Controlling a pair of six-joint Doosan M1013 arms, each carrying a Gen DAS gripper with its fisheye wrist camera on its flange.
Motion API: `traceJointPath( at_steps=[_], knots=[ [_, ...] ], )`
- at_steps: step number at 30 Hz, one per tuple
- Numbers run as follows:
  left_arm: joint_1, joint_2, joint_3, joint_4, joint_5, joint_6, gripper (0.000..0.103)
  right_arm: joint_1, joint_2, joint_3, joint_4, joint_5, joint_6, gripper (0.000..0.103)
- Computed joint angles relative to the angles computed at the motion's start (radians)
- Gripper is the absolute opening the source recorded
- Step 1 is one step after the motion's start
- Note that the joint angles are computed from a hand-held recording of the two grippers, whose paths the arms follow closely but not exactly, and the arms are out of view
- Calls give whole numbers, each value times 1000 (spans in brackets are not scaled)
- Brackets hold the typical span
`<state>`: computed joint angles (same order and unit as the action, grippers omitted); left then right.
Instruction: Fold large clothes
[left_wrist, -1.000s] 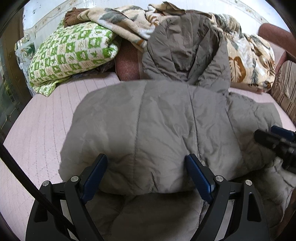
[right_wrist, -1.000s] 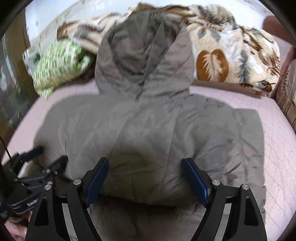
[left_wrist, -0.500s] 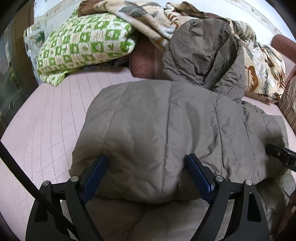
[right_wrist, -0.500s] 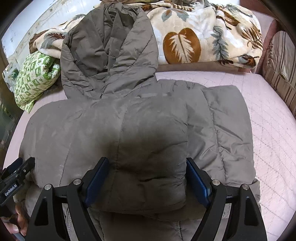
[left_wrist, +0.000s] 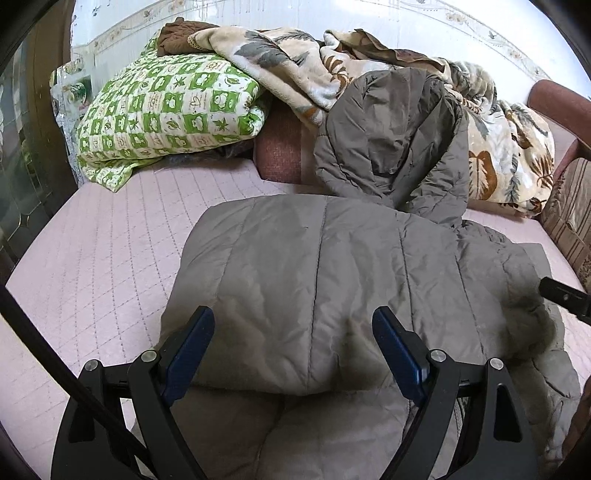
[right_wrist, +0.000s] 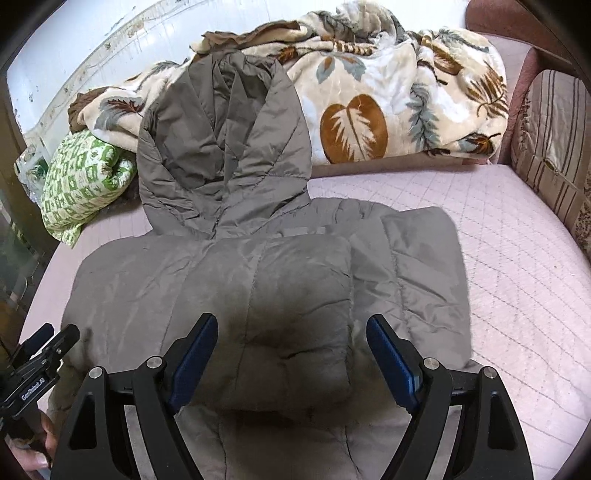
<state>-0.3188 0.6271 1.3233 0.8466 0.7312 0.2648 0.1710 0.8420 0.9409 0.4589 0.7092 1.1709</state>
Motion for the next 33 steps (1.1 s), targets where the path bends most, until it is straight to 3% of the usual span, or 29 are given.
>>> traceJointPath(
  at_steps=[9,13,16,20,25,26,33],
  knots=[
    [-8,-57,53,35,1,-51,87,-32,-137,209,99,-88,-98,86],
    [-9,-73,67,53,9,-70,87,-49,-207,352,213,-69,-142,86],
    [-6,-86,81,42,-12,-69,87,-45,-248,403,206,-38,-156,86],
    [-3,-107,99,36,-27,-54,87,-47,-302,426,296,-31,-202,86],
    [-5,-138,160,154,-89,-173,87,-35,-364,422,456,-2,-310,86],
    [-3,-132,152,126,-79,-143,87,-30,-374,422,468,2,-327,86],
    [11,-110,130,54,-122,-109,87,21,-359,280,404,8,-331,86]
  ],
)
